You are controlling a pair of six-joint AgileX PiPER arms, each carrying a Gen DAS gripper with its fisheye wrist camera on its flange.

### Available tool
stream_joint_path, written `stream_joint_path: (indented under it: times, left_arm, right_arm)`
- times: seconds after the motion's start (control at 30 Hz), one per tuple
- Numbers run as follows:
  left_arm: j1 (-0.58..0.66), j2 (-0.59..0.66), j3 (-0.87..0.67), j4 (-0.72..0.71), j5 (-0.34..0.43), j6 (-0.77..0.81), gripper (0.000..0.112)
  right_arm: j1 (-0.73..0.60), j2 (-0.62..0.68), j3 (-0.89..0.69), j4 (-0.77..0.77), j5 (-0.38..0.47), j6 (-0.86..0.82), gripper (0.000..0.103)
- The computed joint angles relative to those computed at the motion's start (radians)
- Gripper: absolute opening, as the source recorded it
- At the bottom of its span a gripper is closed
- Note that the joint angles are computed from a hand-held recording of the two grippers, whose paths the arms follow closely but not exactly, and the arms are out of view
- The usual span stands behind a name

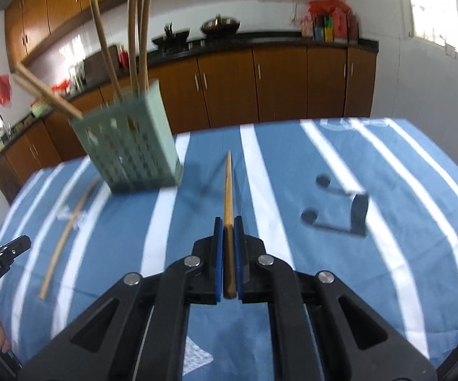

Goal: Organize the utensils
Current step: 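Lift both chopsticks upright and carry them over the green holder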

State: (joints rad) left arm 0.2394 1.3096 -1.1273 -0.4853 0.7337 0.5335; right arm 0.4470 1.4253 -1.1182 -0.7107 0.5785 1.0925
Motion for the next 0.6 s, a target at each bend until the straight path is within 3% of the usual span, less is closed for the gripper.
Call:
stream_joint_path:
  times: [0.2,0.4,0.6]
  left_arm:
    - [0.056,-0.030,-0.075,-0.122,0.023,0.061,0.007]
    - [0.012,0.014,-0.047,-0.031,0.025,0.027,0.008]
    - [-0.047,0.079,0.052,0.043,-0.039,0.001,0.029]
  right_arm:
    - [0.000,-0.047,-0.038,-0.063,-0.003,0.027,0.008]
    - [0.015,-0.062,-0.020,-0.067,0.002,0.040,0.008]
    - [0.028,-0.065,-0.001,-0.054,0.003,0.032,0.008]
